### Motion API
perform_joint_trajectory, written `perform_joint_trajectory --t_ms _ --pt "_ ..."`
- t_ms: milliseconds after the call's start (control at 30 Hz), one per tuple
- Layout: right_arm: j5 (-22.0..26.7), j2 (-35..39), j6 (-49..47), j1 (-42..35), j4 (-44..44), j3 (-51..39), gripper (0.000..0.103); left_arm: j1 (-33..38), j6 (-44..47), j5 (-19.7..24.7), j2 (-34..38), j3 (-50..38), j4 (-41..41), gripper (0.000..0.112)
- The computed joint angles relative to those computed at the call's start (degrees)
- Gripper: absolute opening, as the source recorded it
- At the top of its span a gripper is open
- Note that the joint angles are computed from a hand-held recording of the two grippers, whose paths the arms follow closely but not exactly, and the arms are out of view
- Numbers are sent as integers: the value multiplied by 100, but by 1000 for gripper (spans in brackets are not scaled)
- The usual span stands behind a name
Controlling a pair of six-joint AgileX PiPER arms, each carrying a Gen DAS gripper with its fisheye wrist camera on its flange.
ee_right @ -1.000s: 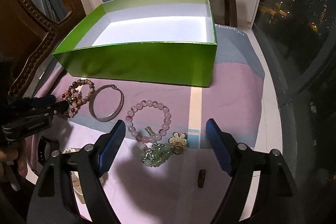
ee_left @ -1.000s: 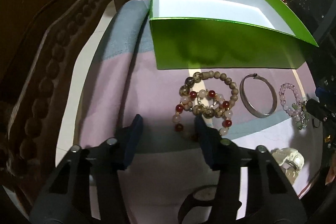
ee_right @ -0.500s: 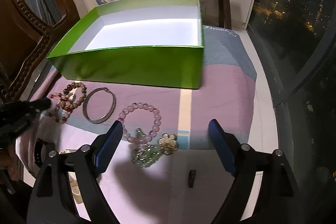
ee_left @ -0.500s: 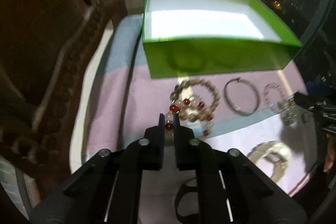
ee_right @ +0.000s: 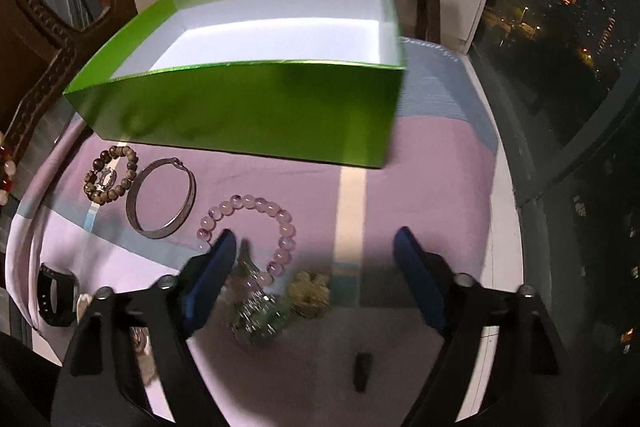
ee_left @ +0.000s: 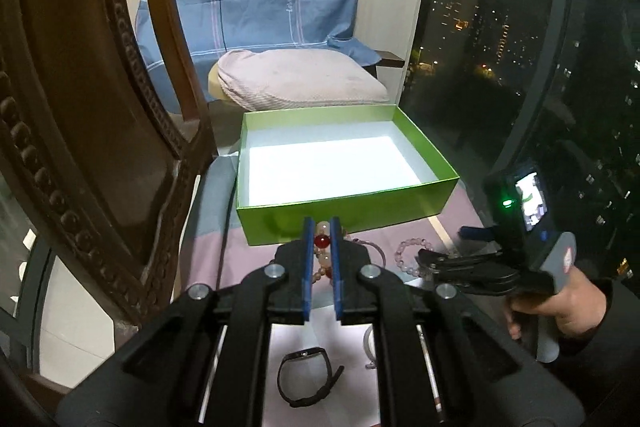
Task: Organize jewelry
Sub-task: 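Grasp the red-and-white beaded bracelet with the left tool while the right tool grasps the pink beaded bracelet, then carry the red-and-white bracelet into the green box and open the left tool while the right holds the pink bracelet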
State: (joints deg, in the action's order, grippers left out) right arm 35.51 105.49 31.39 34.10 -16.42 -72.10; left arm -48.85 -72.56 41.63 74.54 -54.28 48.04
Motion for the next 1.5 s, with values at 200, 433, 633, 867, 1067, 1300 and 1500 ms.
perform_joint_trajectory --t_ms 200,433,633,867,1067,1300,1500 --pt "151 169 145 115 -274 -239 25 98 308 -20 69 -134 -290 8" --pt "161 83 18 176 -48 -188 8 305 607 -4 46 -136 -767 8" --pt "-442 -983 -327 -186 755 329 8 241 590 120 -123 -159 -856 8" --pt "-88 -2564 367 164 239 620 8 -66 375 386 -354 -256 -794 8" --pt "508 -3144 1127 816 -472 617 8 -455 22 838 -524 -341 -572 8" --pt "604 -3572 2039 1376 -1122 1075 8 -943 -567 1195 -782 -126 -277 8" --pt "708 -3540 2341 1713 -1348 1115 8 -865 -606 1174 -545 -89 -308 8"
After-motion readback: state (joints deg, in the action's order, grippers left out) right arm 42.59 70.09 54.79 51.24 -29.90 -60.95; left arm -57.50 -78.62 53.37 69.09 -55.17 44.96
